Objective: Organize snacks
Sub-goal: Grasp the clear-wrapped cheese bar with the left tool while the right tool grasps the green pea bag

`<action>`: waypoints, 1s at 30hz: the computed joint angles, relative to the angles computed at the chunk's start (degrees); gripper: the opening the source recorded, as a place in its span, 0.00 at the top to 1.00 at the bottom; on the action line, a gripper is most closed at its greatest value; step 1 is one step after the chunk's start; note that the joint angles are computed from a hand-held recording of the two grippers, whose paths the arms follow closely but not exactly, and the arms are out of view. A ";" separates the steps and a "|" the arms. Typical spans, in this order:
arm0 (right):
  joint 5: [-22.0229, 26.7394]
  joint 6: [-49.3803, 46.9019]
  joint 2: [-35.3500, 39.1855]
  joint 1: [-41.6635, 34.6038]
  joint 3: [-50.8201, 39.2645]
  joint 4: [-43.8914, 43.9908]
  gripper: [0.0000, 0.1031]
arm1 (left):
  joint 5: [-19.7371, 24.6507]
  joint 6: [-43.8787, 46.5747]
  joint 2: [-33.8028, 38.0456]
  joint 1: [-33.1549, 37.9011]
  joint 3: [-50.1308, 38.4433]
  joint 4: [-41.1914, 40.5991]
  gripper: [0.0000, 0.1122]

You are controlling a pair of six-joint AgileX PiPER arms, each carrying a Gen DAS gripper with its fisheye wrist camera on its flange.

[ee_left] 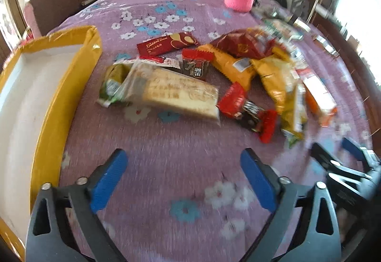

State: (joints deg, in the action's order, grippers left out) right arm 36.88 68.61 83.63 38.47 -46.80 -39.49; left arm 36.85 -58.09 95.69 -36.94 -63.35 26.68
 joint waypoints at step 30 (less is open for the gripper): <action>3.42 -22.78 14.29 9.78 -32.44 18.33 0.53 | 22.45 -20.46 -56.62 -15.31 24.35 31.73 0.10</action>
